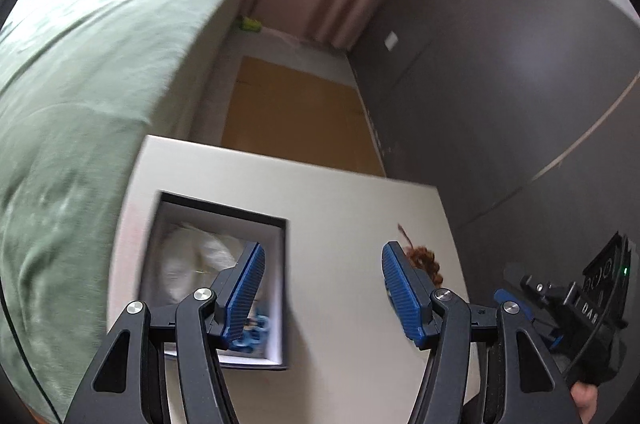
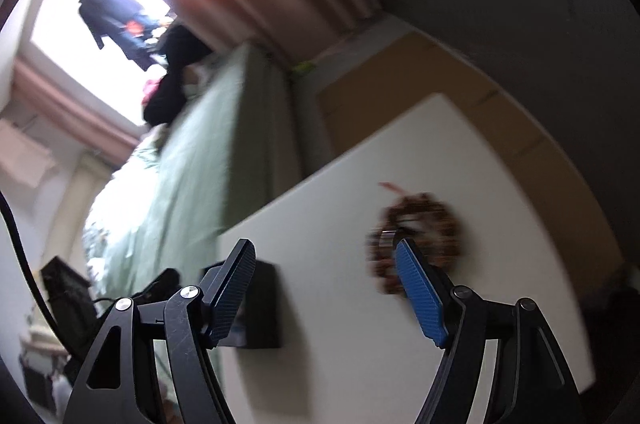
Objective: Organize jewelry
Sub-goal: 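Move the left tool to the brown bead bracelet and close on it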
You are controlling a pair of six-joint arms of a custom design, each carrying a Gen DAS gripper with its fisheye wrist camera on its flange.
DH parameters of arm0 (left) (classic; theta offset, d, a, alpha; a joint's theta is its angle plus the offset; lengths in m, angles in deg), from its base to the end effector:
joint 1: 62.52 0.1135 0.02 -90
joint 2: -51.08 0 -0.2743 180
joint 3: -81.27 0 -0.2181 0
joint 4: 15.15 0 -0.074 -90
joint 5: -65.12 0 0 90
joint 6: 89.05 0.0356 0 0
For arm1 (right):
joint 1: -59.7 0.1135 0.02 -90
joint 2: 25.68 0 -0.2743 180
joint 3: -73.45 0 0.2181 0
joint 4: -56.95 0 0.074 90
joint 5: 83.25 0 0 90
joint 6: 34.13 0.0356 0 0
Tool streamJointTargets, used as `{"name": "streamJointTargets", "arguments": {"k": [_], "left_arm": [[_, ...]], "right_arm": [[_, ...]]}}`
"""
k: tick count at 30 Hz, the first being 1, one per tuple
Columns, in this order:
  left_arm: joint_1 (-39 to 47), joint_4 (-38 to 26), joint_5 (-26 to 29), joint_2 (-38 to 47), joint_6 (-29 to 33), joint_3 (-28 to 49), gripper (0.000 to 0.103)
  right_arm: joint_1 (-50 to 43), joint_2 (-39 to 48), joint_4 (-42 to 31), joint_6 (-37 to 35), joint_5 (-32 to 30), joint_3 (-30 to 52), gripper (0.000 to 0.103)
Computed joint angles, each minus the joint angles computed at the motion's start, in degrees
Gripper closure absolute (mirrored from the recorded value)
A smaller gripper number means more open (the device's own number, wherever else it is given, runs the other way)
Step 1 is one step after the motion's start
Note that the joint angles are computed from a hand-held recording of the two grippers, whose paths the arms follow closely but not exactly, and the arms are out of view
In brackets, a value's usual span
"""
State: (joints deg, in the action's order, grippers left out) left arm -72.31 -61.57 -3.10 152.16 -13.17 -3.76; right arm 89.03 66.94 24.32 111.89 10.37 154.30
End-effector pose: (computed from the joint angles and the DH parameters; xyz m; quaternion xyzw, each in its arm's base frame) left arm 0.3473 -0.0733 0.2745 0.0255 0.9316 -0.2404 0.2715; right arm 0.2838 0.1569 0.2664 0.2246 0.8937 0.2411 0.3045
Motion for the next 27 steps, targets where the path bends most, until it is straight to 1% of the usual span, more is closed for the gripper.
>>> {"name": "streamJointTargets", "arguments": {"k": [4, 6, 8, 9, 11, 13, 16, 17, 19, 23, 25, 27], "left_arm": [[-5.1, -2.4, -1.9, 3.1, -0.3, 4.0, 0.041], [-7.6, -3.3, -2.9, 4.7, -0.2, 6.0, 0.044], [-9.5, -4.1, -3.6, 6.3, 0.0, 7.6, 0.051], [-10.5, -4.7, -4.1, 7.2, 0.0, 8.4, 0.053], [-12.0, -5.7, -5.0, 9.1, -0.1, 9.7, 0.062], [-13.5, -6.4, -5.6, 11.0, -0.8, 10.8, 0.065], [-15.5, -7.2, -6.8, 13.8, -1.5, 12.5, 0.067], [-16.1, -7.4, -7.5, 14.6, -1.7, 13.0, 0.071], [-17.4, -8.1, -8.4, 16.8, -2.4, 14.6, 0.075], [-19.1, -8.4, -10.5, 19.6, -3.5, 15.7, 0.079], [-19.4, -6.7, -10.3, 19.8, -4.6, 14.9, 0.079], [-19.7, -6.8, -11.0, 20.4, -5.3, 15.8, 0.079]], "right_arm": [[-4.9, -2.8, -0.2, 1.0, -3.7, -3.9, 0.03], [-7.0, -4.4, 0.0, 0.4, -4.6, -5.6, 0.03], [-8.8, -5.3, -0.1, 0.7, -5.5, -6.8, 0.03], [-9.4, -5.5, 0.0, 0.9, -6.3, -7.4, 0.03], [-10.9, -5.8, -0.4, 1.0, -7.9, -8.3, 0.03], [-11.6, -6.2, -0.4, 0.9, -8.3, -8.8, 0.03], [-13.4, -8.0, 0.2, 1.0, -9.4, -10.5, 0.03], [-13.9, -8.7, 0.5, 1.1, -9.7, -11.1, 0.03], [-14.5, -9.8, 0.7, 1.7, -10.0, -12.1, 0.03], [-16.1, -10.6, 1.3, 1.7, -11.6, -13.4, 0.03], [-16.4, -10.9, 1.5, 1.8, -12.1, -13.6, 0.03], [-16.8, -11.1, 1.6, 1.6, -12.6, -13.7, 0.03]]}}
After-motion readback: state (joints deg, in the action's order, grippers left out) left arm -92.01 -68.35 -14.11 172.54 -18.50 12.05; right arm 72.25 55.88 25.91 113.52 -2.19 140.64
